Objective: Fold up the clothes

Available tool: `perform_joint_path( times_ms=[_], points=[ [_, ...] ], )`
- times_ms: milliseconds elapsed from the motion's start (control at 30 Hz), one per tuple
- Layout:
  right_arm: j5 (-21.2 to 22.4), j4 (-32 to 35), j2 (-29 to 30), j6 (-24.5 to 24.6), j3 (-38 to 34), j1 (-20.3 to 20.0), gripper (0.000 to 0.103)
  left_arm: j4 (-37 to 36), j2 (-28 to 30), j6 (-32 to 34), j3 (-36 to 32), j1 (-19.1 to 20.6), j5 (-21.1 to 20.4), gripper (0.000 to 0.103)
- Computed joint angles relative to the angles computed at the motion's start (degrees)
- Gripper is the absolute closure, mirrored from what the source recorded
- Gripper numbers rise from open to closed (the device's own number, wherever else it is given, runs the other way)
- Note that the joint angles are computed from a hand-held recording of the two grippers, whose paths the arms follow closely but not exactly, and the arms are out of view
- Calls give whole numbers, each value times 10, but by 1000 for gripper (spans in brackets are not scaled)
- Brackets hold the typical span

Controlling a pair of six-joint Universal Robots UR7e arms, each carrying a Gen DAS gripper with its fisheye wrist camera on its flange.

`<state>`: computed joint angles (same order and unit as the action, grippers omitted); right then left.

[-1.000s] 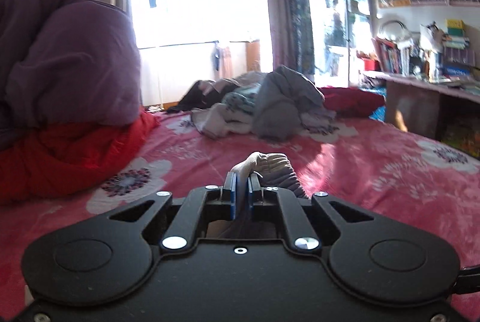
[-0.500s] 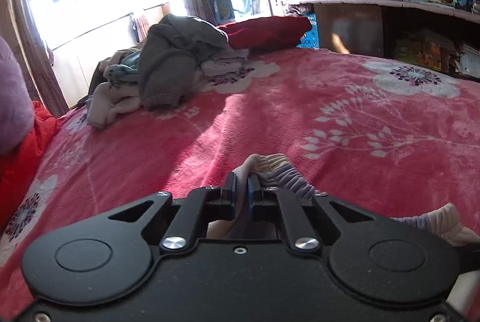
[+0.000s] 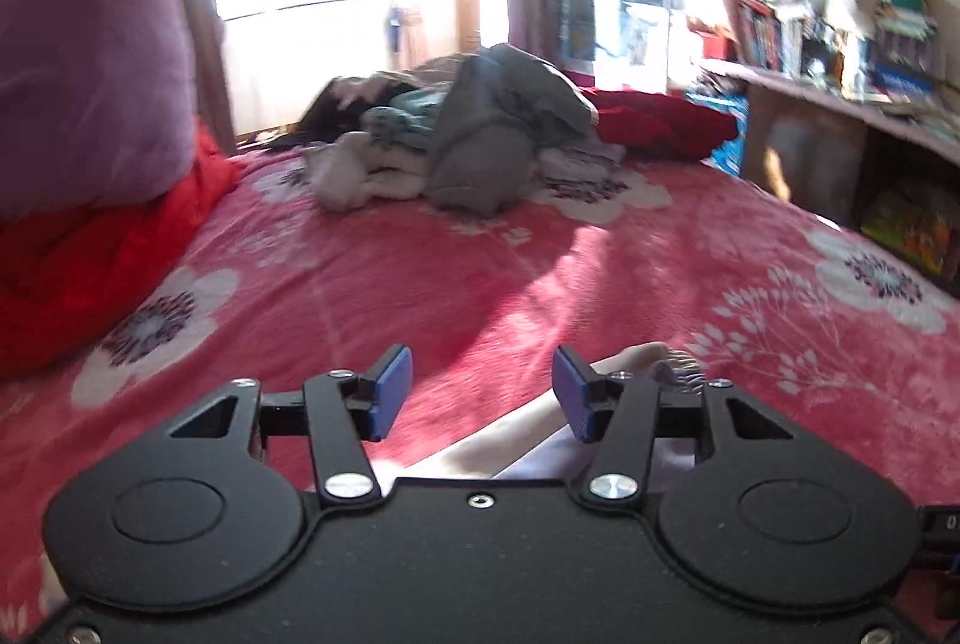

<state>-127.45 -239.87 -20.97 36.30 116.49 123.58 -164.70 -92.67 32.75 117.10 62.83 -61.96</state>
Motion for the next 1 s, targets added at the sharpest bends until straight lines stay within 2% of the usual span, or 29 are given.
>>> perform_joint_path(
  times_ms=[133,300,367,433,567,700,800,933,967,1000],
  points=[
    [17,9,-15,20,10,-2,64,60,-131,-77,33,-3,56,44],
    [41,70,-55,49,34,-11,57,195,-267,-159,51,-26,114,42],
    [62,91,-74,55,48,-20,56,290,-308,-199,40,-34,101,40],
    [86,98,-87,57,62,-31,55,343,-332,-221,47,-43,98,38],
    [124,58,-81,40,78,-47,56,455,-378,-292,65,-56,80,36],
    [128,25,-68,35,77,-46,53,523,-384,-419,95,-29,47,36],
    [136,3,-61,38,77,-51,51,539,-392,-490,119,-8,20,36],
    [146,-28,-49,51,73,-59,50,462,-399,-529,157,0,16,37],
    [146,-29,-47,49,70,-60,50,440,-396,-533,163,5,14,46],
    [145,-29,-45,46,67,-60,50,423,-389,-523,165,16,1,62]
  ],
)
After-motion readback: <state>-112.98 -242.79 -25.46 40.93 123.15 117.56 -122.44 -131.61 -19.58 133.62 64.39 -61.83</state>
